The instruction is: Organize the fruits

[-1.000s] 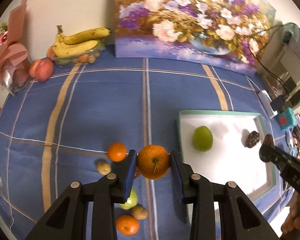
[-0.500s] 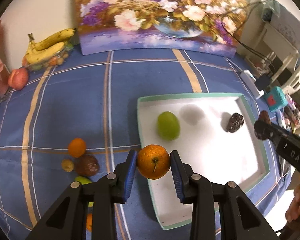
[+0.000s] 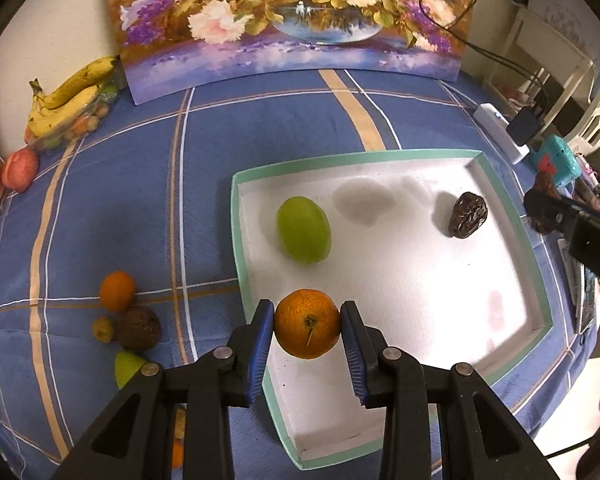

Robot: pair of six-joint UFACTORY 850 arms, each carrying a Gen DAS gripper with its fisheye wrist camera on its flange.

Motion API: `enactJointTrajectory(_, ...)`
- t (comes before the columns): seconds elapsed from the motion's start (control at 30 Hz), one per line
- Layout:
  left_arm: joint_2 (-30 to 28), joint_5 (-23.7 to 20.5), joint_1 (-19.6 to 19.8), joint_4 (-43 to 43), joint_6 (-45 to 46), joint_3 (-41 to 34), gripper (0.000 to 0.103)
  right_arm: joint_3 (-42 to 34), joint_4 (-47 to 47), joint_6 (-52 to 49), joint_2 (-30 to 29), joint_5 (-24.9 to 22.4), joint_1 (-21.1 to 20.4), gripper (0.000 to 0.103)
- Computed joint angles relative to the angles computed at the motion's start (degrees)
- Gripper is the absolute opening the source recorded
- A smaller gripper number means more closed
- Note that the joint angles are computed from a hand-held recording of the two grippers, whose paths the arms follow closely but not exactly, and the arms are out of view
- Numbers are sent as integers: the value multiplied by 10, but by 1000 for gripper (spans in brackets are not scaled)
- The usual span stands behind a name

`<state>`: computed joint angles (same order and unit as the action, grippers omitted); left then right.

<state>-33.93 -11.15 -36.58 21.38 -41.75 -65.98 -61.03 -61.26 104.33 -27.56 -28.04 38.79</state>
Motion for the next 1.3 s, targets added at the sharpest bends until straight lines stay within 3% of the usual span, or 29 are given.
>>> enactJointTrajectory(0.57, -40, -28, -15, 19, -22, -40, 36, 6, -1, -18, 0, 21, -21, 40)
enactJointTrajectory(1.3, -75, -58, -23, 18, -19, -73, 37, -17, 144, -177, -51, 46, -35, 40)
